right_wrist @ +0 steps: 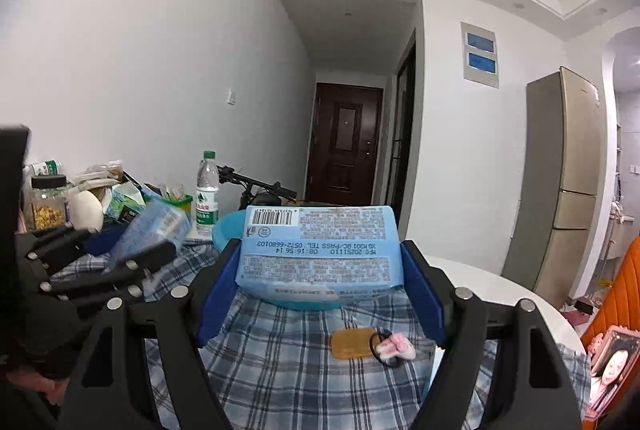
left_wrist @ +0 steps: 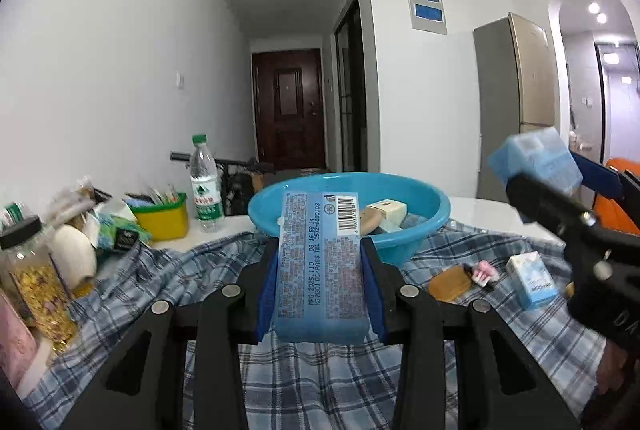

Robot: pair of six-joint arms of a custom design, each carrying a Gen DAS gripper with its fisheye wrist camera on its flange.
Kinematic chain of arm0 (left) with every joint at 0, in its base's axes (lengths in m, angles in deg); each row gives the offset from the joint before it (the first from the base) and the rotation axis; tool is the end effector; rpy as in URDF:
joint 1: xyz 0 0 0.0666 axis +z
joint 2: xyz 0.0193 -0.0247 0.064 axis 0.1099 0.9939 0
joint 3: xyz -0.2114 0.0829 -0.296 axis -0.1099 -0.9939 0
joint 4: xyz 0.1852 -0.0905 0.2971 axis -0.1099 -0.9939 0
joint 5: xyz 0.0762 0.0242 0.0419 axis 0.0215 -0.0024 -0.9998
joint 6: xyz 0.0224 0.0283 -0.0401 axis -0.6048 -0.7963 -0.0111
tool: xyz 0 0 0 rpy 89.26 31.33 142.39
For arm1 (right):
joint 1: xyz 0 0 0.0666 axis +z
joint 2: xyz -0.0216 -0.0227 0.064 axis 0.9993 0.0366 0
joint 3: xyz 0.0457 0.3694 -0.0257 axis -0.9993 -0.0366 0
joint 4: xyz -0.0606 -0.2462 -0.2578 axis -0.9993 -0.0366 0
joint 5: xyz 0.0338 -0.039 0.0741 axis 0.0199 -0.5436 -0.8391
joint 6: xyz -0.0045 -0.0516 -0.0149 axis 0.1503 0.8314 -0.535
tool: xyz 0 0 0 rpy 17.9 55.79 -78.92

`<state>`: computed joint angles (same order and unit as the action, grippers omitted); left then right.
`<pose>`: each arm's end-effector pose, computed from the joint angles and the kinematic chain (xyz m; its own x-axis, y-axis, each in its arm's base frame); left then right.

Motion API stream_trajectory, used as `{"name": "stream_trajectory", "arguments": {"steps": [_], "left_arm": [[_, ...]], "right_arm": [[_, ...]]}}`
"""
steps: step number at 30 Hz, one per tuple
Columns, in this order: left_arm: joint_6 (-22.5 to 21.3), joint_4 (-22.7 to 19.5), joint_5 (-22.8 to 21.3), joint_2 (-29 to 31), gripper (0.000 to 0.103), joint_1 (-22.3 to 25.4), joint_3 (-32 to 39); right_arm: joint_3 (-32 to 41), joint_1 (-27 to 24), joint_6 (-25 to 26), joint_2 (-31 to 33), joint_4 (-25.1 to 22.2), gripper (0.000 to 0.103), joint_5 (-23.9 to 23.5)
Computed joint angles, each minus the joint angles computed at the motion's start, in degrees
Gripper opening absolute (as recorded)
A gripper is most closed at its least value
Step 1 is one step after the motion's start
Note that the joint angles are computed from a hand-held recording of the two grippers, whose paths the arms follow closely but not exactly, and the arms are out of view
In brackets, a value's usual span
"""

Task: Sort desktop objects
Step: 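Carry both light blue boxes with both grippers up over the blue basin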

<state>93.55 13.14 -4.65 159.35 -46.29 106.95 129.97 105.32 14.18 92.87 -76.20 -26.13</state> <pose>0.3573 -0.4154 0.4570 -0.2676 -0.0554 -0.9619 -0.2725 0.9619 0.0204 0.4478 0.1502 0.4286 -0.0150 -0.1636 -0.9864 -0.5544 0.8223 -0.1279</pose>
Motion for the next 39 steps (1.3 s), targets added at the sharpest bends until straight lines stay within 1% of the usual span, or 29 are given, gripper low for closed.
{"name": "stream_trajectory", "arguments": {"steps": [2, 4, 5, 6, 7, 11, 14, 15, 16, 17, 18, 20, 23, 25, 27, 29, 31, 34, 36, 37, 38, 39], "left_arm": [[0.5, 0.1, 2.4, -0.9, 0.040, 1.0, 0.1], [-0.9, 0.6, 2.3, -1.0, 0.040, 1.8, 0.8], [-1.1, -1.5, 1.0, -0.1, 0.040, 2.3, 2.8], [-0.2, -5.5, -0.2, 1.3, 0.040, 2.9, 5.7], [0.0, -7.7, -0.5, 2.3, 0.040, 3.6, 7.8], [-5.9, -3.4, 4.5, 3.6, 0.040, 6.7, 11.4], [-10.4, 0.7, 6.4, 5.1, 0.040, 8.6, 14.4], [-11.2, 1.9, 8.1, 5.4, 0.040, 9.4, 15.2], [-10.9, 2.3, 10.2, 5.8, 0.040, 10.3, 16.2], [-10.3, 1.5, 11.4, 6.9, 0.040, 11.3, 18.3], [-10.6, 0.9, 11.6, 8.1, 0.040, 12.1, 20.5], [-12.9, 0.8, 11.3, 10.8, 0.040, 13.5, 24.8], [-13.7, -0.5, 12.9, 14.5, 0.040, 15.4, 31.4], [-14.3, -1.6, 14.2, 17.4, 0.040, 16.6, 36.7], [-15.2, -1.4, 14.5, 19.1, 0.040, 17.3, 39.8], [-15.9, -1.1, 13.3, 20.9, 0.040, 17.9, 43.1], [-18.0, -0.3, 13.4, 22.3, 0.040, 18.4, 45.8], [-21.0, 1.4, 12.9, 23.7, 0.040, 19.2, 48.7], [-21.8, 2.2, 13.8, 24.5, 0.040, 19.9, 50.7], [-21.1, 1.1, 15.6, 25.7, 0.040, 20.7, 53.3], [-20.7, -1.2, 17.3, 27.7, 0.040, 21.3, 57.7], [-21.0, -2.7, 18.4, 29.5, 0.040, 21.9, 61.2]], "right_arm": [[1.2, 0.3, 0.1, 0.4, 0.8, 0.075, -0.8], [2.9, 1.0, 0.9, 1.3, 1.5, 0.075, -0.5], [3.9, 1.2, 1.0, 2.0, 1.8, 0.075, -0.6], [5.0, 1.3, 1.2, 2.7, 1.8, 0.075, -0.8], [6.3, 1.4, 1.2, 3.5, 1.5, 0.075, -1.1], [12.3, 1.2, -0.4, 6.7, -0.8, 0.075, -3.4], [18.5, 0.9, -1.6, 10.2, -4.0, 0.075, -3.4], [21.1, 0.8, -2.2, 11.6, -5.5, 0.075, -3.6], [24.1, 0.8, -3.2, 13.1, -7.6, 0.075, -3.9], [26.8, 0.6, -4.1, 14.5, -9.7, 0.075, -4.3], [28.9, 0.6, -4.4, 15.5, -11.3, 0.075, -4.6], [33.4, 0.3, -3.6, 17.8, -14.0, 0.075, -4.9], [38.3, 0.8, -3.2, 20.8, -14.4, 0.075, -2.3], [41.7, 1.1, -3.9, 22.9, -14.3, 0.075, -1.0], [44.5, 1.8, -4.2, 24.8, -13.9, 0.075, 0.8], [49.0, 2.3, -4.4, 27.4, -14.9, 0.075, 2.2], [53.6, 2.7, -5.8, 30.0, -15.9, 0.075, 2.6], [62.0, 3.0, -7.5, 34.5, -19.4, 0.075, 2.1], [66.9, 3.3, -7.4, 37.1, -21.2, 0.075, 3.0], [69.4, 3.5, -6.9, 38.4, -22.1, 0.075, 3.4], [71.7, 3.7, -6.1, 39.7, -23.0, 0.075, 3.6], [74.2, 3.9, -5.2, 41.1, -23.8, 0.075, 4.1]]}}
